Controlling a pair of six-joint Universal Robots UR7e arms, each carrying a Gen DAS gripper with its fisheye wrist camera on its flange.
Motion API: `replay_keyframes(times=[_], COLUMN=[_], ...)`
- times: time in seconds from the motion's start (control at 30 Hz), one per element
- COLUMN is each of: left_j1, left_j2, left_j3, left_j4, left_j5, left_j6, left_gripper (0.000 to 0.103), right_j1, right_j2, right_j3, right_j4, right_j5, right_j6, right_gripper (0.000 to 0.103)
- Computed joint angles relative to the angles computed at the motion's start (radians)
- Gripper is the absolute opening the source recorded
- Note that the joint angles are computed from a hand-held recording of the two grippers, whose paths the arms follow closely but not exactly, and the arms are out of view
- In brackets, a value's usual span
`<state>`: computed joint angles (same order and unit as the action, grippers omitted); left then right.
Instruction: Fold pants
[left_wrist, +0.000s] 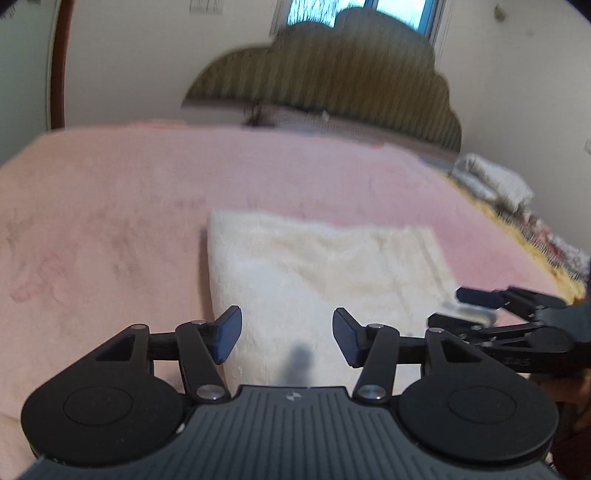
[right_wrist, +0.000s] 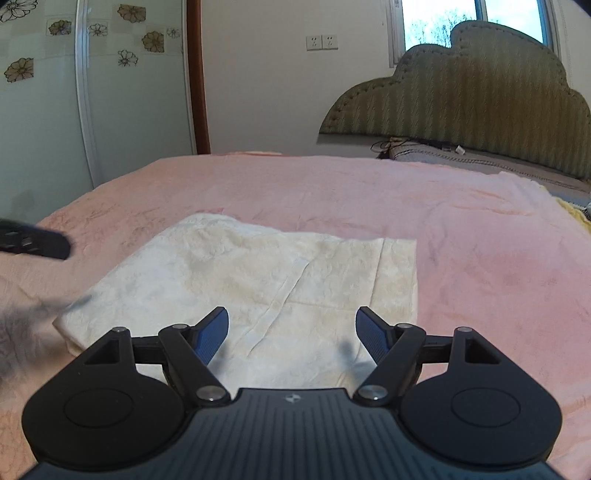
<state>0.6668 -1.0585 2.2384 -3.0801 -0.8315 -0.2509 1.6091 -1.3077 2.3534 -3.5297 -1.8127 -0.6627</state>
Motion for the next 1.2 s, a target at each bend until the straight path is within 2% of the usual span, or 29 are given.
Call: replay_keyframes(times=[0.03, 0.1, 0.17, 0.2, 0.3, 0.43, 0.53, 0.6, 0.63, 0.67, 0.73, 0.8, 0.93, 1.03, 1.1, 1.2], left_j1=[0.018, 0.022, 0.009, 0.005, 0.005, 0.025, 0.059, 0.086, 0.094, 0.095, 0.080, 0.058, 0.037, 0.026, 0.006, -0.013], left_j2=[0.013, 0.045, 0.067, 0.059, 0.055, 0.123, 0.188, 0.217, 0.233, 0.245, 0.242, 0.216, 0.195, 0.227, 0.206, 0.161], left_j3=[-0.007, 0.002, 0.021, 0.022, -0.012, -0.127, -0.236, -0.284, -0.301, -0.309, -0.283, -0.241, -0.193, -0.188, -0.158, -0.114], left_j4=[0.026, 0.036, -0.016, -0.003, -0.016, -0.039, 0.056, 0.119, 0.150, 0.172, 0.127, 0.084, 0.088, 0.097, 0.042, -0.077], left_j5=[-0.016, 0.004, 0.041, 0.049, 0.047, 0.073, 0.087, 0.064, 0.072, 0.093, 0.111, 0.102, 0.094, 0.142, 0.145, 0.145], left_j6=[-0.005, 0.013, 0.050, 0.051, 0.093, 0.181, 0.163, 0.151, 0.144, 0.126, 0.121, 0.123, 0.096, 0.112, 0.105, 0.131], left_gripper=[0.058, 0.059, 0.059, 0.058, 0.059, 0.062, 0.063, 0.063, 0.063, 0.063, 0.062, 0.064, 0.077, 0.075, 0.075, 0.083], right_j1=[-0.004, -0.012, -0.033, -0.034, -0.018, -0.001, 0.010, 0.008, 0.006, -0.002, -0.013, 0.000, -0.003, -0.005, -0.010, -0.016], right_j2=[-0.002, 0.001, -0.007, -0.020, -0.040, -0.002, 0.081, 0.130, 0.156, 0.167, 0.151, 0.131, 0.054, 0.080, 0.085, 0.036], right_j3=[0.004, 0.010, 0.027, 0.023, -0.021, -0.144, -0.259, -0.315, -0.333, -0.337, -0.326, -0.286, -0.194, -0.185, -0.172, -0.135], right_j4=[0.014, 0.039, 0.040, 0.065, 0.111, 0.164, 0.232, 0.279, 0.275, 0.267, 0.268, 0.200, 0.189, 0.197, 0.159, 0.111], right_j5=[-0.004, -0.041, -0.020, -0.018, -0.008, 0.010, -0.064, -0.128, -0.172, -0.180, -0.157, -0.155, -0.077, -0.130, -0.130, -0.072], right_j6=[0.005, -0.010, -0.019, -0.015, -0.009, -0.019, -0.047, -0.051, -0.064, -0.075, -0.038, -0.047, -0.028, -0.049, -0.027, 0.017], right_gripper=[0.076, 0.076, 0.076, 0.076, 0.076, 0.076, 0.076, 0.076, 0.076, 0.076, 0.076, 0.076, 0.076, 0.076, 0.076, 0.076])
